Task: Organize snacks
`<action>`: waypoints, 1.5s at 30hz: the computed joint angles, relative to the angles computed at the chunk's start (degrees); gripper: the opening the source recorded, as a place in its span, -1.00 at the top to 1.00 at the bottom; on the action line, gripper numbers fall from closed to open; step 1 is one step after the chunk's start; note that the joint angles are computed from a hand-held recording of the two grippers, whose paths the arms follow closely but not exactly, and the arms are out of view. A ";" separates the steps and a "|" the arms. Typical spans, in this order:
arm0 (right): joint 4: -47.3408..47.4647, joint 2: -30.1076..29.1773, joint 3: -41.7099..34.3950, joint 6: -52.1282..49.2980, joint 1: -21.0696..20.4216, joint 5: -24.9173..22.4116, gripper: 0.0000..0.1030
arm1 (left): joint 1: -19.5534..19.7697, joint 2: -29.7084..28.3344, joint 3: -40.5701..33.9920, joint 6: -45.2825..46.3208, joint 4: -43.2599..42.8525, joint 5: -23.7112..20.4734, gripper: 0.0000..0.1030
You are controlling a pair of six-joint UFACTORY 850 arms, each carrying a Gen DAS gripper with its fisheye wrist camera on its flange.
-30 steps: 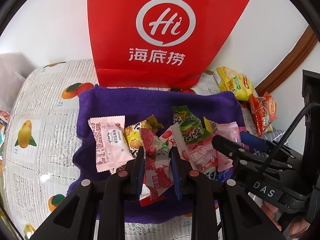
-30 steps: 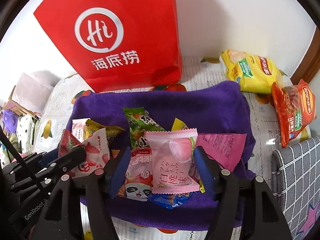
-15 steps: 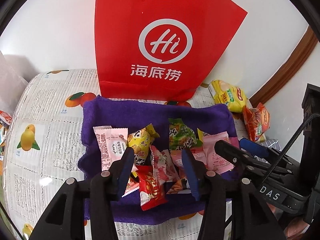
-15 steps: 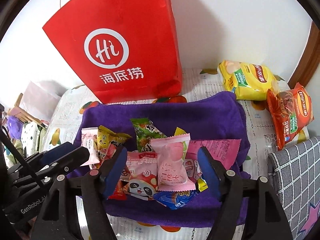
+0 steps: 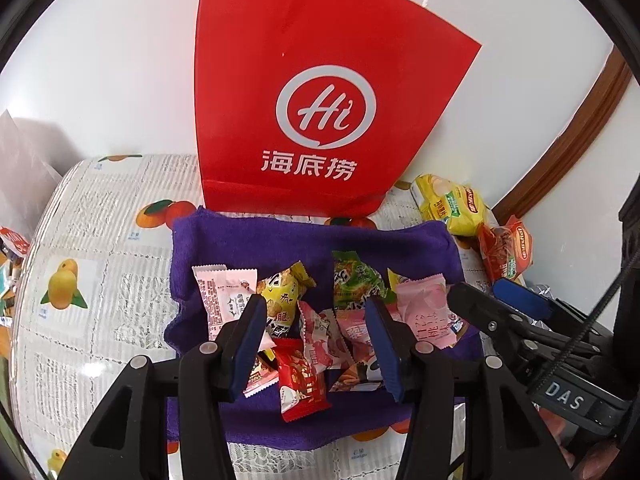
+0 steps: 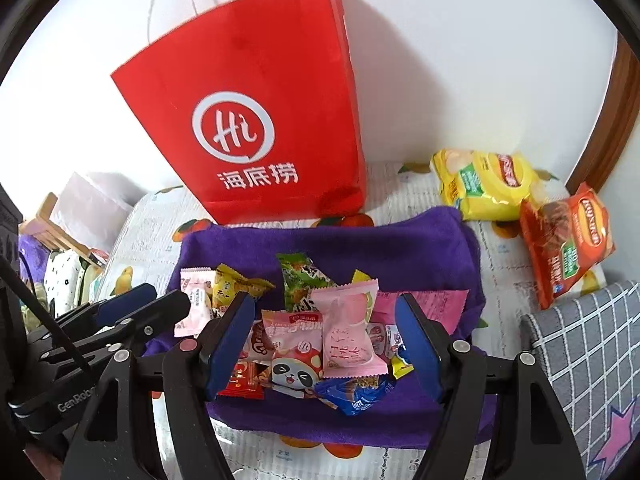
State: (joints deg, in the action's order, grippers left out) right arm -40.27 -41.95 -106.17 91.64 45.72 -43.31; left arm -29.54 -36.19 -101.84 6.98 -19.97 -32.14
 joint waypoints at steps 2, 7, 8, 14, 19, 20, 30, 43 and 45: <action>-1.56 0.48 0.02 0.40 0.64 -0.40 -0.40 | 0.04 0.36 0.32 0.43 -0.44 0.37 0.04; -6.41 1.36 -0.14 3.42 2.42 -2.57 -0.40 | 0.18 1.49 1.28 2.48 -2.60 0.92 0.03; -6.48 1.28 -0.56 3.18 2.75 -3.26 -0.40 | 0.20 1.81 1.58 3.11 -3.24 1.08 0.03; -4.69 0.58 -1.71 2.48 4.44 -7.74 -0.40 | -0.06 3.09 2.59 4.69 -4.01 1.29 0.01; -6.73 3.66 3.92 9.67 6.47 -8.62 -0.40 | -0.01 4.17 3.33 6.21 -5.19 1.21 -0.01; -6.84 4.24 4.74 10.47 6.98 -8.93 -0.40 | 0.00 4.36 3.42 6.52 -5.51 1.16 -0.01; -6.85 4.89 2.52 11.43 14.43 -21.92 -0.72 | -1.02 11.22 10.55 6.49 -3.23 4.72 -0.20; -10.44 4.97 0.81 22.04 24.80 -33.02 -0.92 | -1.32 33.70 35.95 12.29 -8.45 10.48 -0.61; -10.09 4.14 -0.59 22.83 26.38 -35.63 -0.92 | -1.84 37.38 39.04 11.93 -7.67 11.84 -0.73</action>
